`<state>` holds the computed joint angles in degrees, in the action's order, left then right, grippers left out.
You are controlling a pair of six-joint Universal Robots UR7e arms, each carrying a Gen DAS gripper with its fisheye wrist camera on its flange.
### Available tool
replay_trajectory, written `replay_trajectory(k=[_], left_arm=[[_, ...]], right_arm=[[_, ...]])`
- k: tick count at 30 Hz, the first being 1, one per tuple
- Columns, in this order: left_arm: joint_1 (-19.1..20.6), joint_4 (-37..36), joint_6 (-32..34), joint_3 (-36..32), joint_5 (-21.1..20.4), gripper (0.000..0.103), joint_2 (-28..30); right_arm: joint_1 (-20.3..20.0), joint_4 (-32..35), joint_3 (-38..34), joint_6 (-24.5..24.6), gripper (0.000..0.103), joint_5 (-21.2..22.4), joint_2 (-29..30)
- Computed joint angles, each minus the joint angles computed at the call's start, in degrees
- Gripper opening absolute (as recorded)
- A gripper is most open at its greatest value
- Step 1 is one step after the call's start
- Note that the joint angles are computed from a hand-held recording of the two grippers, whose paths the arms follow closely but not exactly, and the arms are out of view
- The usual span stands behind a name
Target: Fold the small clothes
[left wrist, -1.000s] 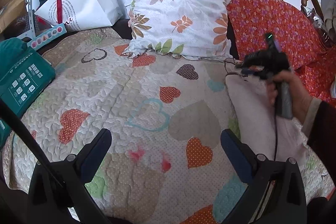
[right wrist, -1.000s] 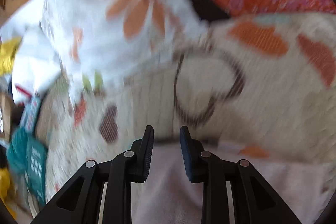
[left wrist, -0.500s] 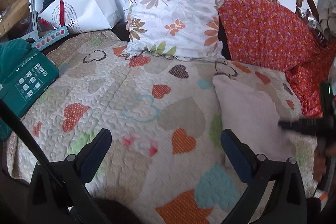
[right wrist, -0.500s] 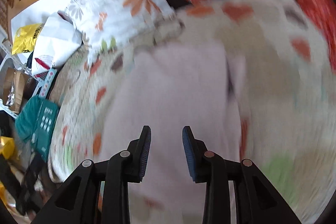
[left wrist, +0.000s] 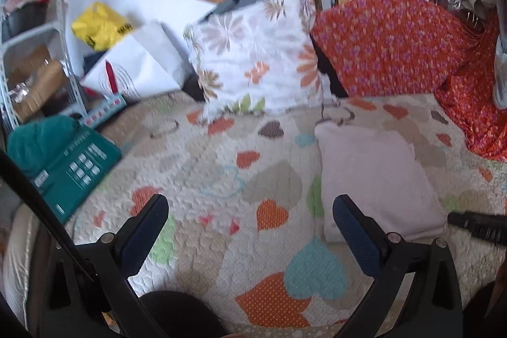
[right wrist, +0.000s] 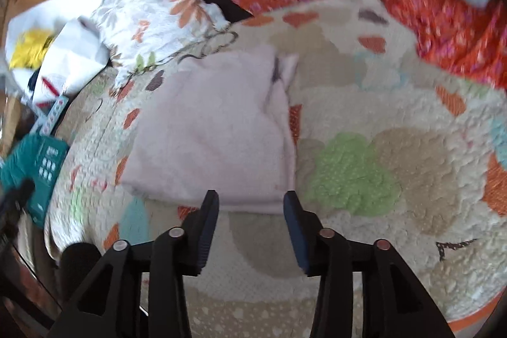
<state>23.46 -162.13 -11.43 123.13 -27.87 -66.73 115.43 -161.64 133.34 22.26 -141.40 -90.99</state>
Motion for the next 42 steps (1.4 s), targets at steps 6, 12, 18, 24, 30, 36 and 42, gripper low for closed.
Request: replay_trajectory(k=[6, 12, 18, 24, 30, 36, 42], left_arm=[[0.51, 9.88, -1.69, -2.95, -9.09, 0.103, -1.86], [1.44, 18.02, -8.04, -3.34, -11.70, 0.103, -2.62], [2.65, 23.86, -12.14, -4.11, -12.92, 0.103, -2.20], [3.25, 24.75, -12.79, -4.24, -13.84, 0.103, -1.81], [3.82, 26.10, -13.59, -4.82, -14.45, 0.103, -1.06], [4.62, 27.56, -14.34, -5.31, -15.30, 0.103, -0.68], [5.41, 28.77, -15.15, -5.74, -16.40, 0.103, -0.55]], right_arm=[[2.25, 0.35, 0.02, 2.59, 0.052, -1.01, 3.06], [2.93, 2.87, -0.22, 4.98, 0.053, -3.15, 4.12], [2.50, 4.76, -0.01, 7.26, 0.057, -3.74, 4.18], [1.95, 5.59, 0.12, 7.83, 0.057, -3.77, 4.72], [1.82, 6.34, -0.15, 7.67, 0.057, -4.75, 5.64], [1.75, 7.68, -0.30, 8.59, 0.059, -5.52, 6.23], [1.75, 9.23, -0.29, 9.59, 0.060, -5.93, 6.46]])
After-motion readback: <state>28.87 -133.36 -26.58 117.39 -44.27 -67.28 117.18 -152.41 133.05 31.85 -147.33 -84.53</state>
